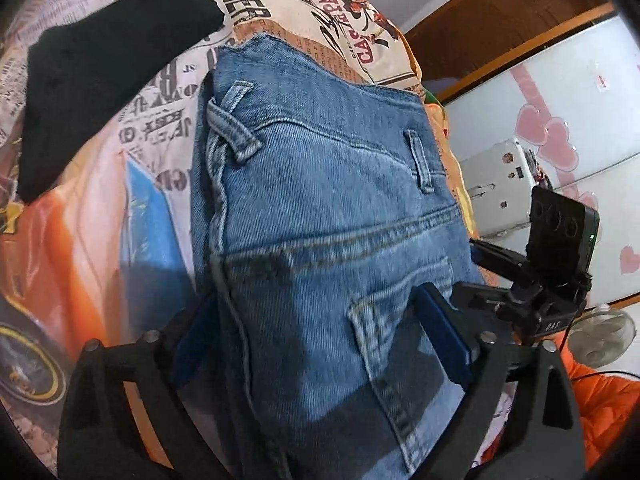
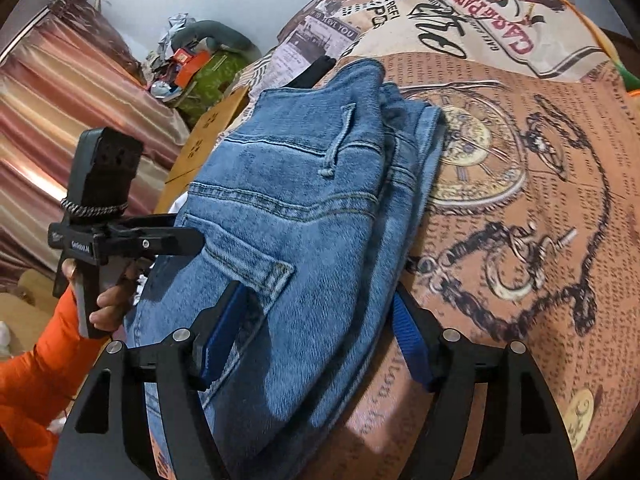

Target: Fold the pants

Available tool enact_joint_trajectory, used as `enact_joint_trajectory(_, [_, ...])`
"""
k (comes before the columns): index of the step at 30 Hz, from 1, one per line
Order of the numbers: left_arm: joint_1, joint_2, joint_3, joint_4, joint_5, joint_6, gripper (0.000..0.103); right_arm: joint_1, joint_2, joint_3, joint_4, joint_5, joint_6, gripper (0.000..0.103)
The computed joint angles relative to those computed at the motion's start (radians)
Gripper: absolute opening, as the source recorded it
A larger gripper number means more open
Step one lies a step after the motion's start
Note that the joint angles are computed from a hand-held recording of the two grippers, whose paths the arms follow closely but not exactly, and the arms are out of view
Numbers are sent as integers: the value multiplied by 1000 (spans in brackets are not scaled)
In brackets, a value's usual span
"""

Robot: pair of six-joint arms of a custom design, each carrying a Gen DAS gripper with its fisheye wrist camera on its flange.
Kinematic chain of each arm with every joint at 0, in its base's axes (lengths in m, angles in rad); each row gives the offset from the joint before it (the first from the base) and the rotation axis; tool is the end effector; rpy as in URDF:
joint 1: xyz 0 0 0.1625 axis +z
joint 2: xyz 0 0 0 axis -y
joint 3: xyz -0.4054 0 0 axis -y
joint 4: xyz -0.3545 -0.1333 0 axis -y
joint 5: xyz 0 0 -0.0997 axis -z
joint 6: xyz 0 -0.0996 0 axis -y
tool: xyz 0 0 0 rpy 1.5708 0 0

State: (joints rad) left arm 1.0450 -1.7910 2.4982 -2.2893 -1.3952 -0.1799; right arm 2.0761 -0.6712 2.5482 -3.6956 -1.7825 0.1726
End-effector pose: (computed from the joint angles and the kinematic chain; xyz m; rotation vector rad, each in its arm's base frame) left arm -0.0111 -0.3193 0.2309 0.5112 2.9347 -0.1064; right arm 0.2586 -0.2354 0.0067 0.4562 -2.9558 0.4569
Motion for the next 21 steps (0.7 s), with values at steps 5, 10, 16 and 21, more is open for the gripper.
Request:
enact_joint_trajectory(5, [42,50,-28,-34,-39,-4,97,-42,7,-5,-6,59,-23,69])
enact_joint_trajectory(10, [-10,19,-12,-14,25,-40,82,-47,12,-14,-16,68,-20,56])
enact_joint_trajectory(16, [-188,-91,41,79,137,-113,64,-7,-1,-4,-35,29,-15,36])
enact_joint_trajectory(21, [-330,-198,62,199,203,-202,56,72,-41,-19,18,-25,-27,30])
